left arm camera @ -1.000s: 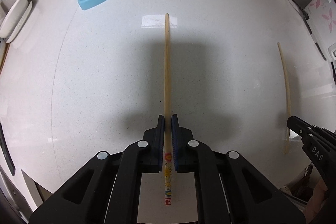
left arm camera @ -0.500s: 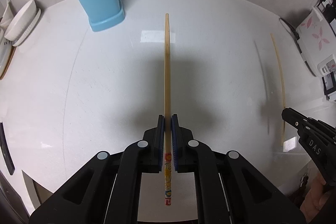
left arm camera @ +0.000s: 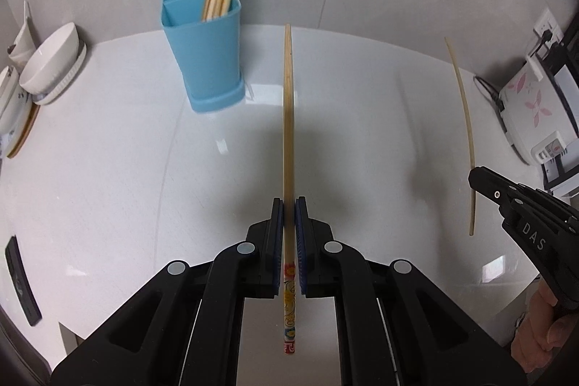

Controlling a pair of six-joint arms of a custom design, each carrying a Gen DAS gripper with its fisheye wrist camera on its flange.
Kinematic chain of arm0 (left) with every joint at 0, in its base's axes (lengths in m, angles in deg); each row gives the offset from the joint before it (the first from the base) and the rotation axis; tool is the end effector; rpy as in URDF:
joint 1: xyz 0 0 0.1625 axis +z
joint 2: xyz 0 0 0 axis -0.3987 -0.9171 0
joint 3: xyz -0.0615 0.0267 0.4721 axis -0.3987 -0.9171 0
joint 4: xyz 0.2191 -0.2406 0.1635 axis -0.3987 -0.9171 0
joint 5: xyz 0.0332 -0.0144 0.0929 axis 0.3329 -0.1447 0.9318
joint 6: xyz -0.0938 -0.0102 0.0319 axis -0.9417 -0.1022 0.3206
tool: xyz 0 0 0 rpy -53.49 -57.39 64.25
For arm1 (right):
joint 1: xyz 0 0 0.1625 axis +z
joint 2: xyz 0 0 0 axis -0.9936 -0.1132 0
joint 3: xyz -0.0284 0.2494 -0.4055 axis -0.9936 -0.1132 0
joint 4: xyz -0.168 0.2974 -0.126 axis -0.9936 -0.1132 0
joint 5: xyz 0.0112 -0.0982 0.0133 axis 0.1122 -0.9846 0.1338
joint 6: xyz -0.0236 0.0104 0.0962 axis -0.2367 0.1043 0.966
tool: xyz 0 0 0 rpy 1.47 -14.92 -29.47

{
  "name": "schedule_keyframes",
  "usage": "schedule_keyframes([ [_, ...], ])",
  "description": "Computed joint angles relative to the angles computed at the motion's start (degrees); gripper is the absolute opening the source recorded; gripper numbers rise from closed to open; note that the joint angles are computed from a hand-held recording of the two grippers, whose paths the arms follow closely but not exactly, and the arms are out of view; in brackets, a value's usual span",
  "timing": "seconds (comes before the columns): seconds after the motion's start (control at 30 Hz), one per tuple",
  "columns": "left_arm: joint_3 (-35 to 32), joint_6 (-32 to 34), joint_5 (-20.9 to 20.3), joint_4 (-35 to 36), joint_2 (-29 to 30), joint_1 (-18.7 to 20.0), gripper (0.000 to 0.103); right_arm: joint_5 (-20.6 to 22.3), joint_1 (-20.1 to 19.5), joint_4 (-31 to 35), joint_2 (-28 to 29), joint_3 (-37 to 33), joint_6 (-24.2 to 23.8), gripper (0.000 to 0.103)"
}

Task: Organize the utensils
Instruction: 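Lift both held chopsticks and carry them into the light-blue holder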

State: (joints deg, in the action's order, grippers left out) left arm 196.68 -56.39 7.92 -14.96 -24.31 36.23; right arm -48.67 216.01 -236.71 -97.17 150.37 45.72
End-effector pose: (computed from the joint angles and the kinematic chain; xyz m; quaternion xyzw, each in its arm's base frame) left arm -0.1466 -0.2297 0.3699 -0.1218 0.8752 -0.3030 0.3571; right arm 0.4284 -0.3563 0.0470 0.2843 -0.9076 0.1023 0.2914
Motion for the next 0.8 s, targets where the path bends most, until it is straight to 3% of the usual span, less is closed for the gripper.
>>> schedule_keyframes([
  [0.53, -9.4, 2.6, 8.4, 15.9, -7.5, -0.3, 0.006, -1.8, 4.4, -2.2, 7.8, -10.9, 3.3, 0.003],
  [0.67, -10.9, 3.8, 11.7, 18.1, -9.1, -0.6, 0.006, -2.4, 5.2, -3.4, 9.7, -13.4, 3.6, 0.003],
  [0.8, -12.7, 7.0, 15.5, 18.3, -9.2, 1.6, 0.006, -2.5, 5.9, -3.8, 11.4, -16.5, 3.3, 0.003],
])
